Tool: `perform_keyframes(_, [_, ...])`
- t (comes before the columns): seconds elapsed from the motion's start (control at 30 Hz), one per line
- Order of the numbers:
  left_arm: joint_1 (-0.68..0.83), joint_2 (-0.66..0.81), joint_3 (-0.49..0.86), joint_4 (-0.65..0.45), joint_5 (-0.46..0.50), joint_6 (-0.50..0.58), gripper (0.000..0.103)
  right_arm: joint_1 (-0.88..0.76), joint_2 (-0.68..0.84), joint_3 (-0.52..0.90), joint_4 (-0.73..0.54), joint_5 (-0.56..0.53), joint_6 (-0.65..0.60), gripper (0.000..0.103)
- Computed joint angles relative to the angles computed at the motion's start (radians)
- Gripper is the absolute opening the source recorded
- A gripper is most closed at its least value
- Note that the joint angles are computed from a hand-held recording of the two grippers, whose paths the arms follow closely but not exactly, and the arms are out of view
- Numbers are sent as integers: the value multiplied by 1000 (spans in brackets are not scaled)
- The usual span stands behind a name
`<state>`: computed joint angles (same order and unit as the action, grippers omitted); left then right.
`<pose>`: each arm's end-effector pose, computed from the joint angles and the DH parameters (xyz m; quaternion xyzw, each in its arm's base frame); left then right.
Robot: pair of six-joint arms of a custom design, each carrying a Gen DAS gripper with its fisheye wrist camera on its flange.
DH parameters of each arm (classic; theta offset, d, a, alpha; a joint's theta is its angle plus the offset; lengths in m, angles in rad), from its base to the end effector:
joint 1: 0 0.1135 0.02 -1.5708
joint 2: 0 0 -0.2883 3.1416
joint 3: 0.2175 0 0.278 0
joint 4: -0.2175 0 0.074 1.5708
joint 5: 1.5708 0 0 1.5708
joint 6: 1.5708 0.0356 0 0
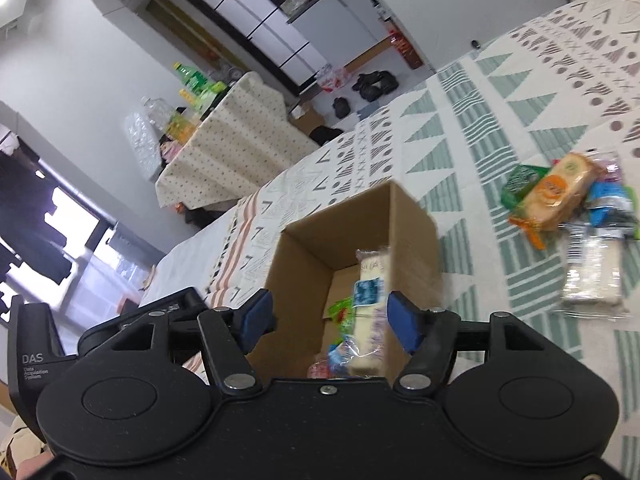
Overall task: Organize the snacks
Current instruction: 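Open both grippers to drop the snacks into the box, then move both tools back to the remaining snack pile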
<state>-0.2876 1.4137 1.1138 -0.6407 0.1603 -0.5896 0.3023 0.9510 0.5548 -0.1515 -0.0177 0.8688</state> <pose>0.3017 -0.0952 0.2872 -0.1180 0.9407 -0.2001 0.2473 0.2095 0.0660 0.2417 0.2395 0.8384 0.2770 0.4037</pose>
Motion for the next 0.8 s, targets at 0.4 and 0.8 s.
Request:
perform_keyframes(0.4, [-84,-61,3,-88,-40,-34,97,-57,-182,-3,-206,49,-33,84])
perform_keyframes(0.8, [-257,-113,2,-110,-179,-83,103,-206,-330,15,-405,27,-115,103])
